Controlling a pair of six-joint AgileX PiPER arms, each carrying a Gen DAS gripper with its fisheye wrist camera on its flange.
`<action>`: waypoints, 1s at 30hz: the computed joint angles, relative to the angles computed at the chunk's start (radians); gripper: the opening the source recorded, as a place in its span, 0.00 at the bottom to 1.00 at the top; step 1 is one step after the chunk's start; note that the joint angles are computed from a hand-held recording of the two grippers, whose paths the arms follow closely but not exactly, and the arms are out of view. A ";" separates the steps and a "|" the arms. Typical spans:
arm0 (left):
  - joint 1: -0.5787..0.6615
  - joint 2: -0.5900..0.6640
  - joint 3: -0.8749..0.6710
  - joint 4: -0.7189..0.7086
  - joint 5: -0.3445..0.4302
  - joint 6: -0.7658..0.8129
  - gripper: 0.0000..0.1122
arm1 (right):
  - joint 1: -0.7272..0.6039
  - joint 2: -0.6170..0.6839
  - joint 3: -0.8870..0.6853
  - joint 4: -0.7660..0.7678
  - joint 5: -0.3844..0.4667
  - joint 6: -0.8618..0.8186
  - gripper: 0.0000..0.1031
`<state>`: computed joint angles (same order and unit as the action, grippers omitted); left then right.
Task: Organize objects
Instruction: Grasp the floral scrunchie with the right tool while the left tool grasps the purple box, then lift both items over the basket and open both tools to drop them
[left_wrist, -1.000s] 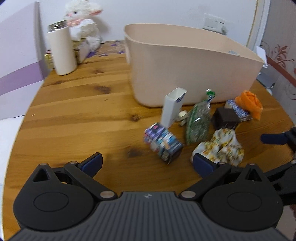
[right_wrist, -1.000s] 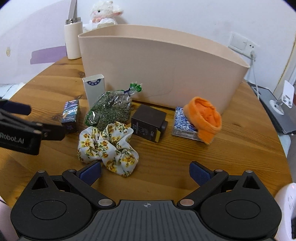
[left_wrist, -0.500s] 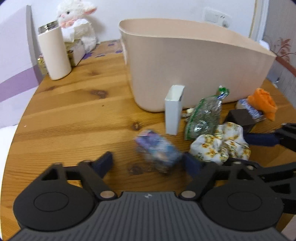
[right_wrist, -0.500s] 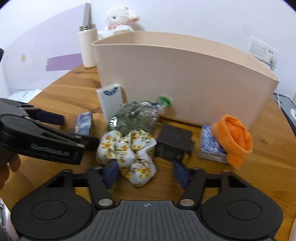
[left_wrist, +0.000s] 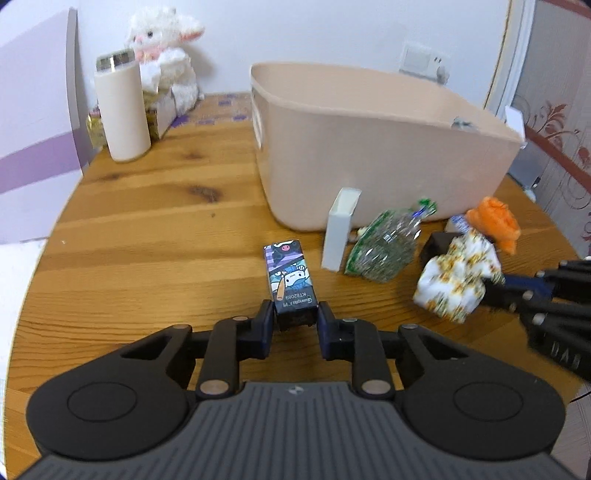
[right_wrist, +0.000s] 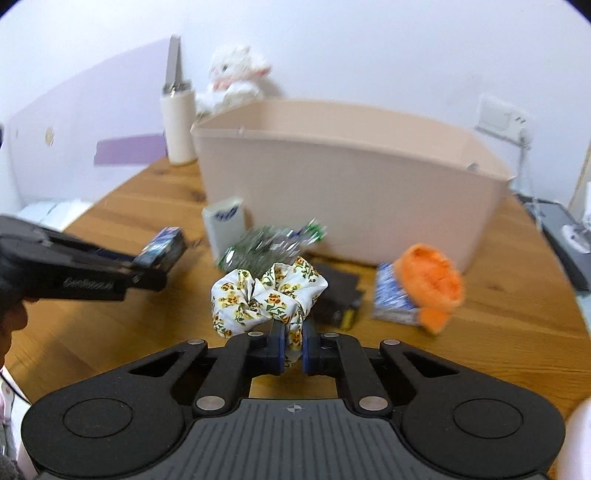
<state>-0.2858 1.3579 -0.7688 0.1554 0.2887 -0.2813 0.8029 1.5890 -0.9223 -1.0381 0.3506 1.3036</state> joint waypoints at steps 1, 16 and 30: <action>-0.004 -0.022 0.003 0.002 0.003 -0.002 0.23 | -0.001 -0.029 0.014 -0.019 0.008 0.016 0.08; -0.154 -0.026 -0.282 0.580 0.087 -0.493 0.24 | -0.140 -0.124 -0.132 -0.242 0.048 0.105 0.08; -0.130 0.515 -0.827 0.315 0.236 -0.227 0.24 | -0.352 0.190 -0.473 0.365 0.017 -0.526 0.08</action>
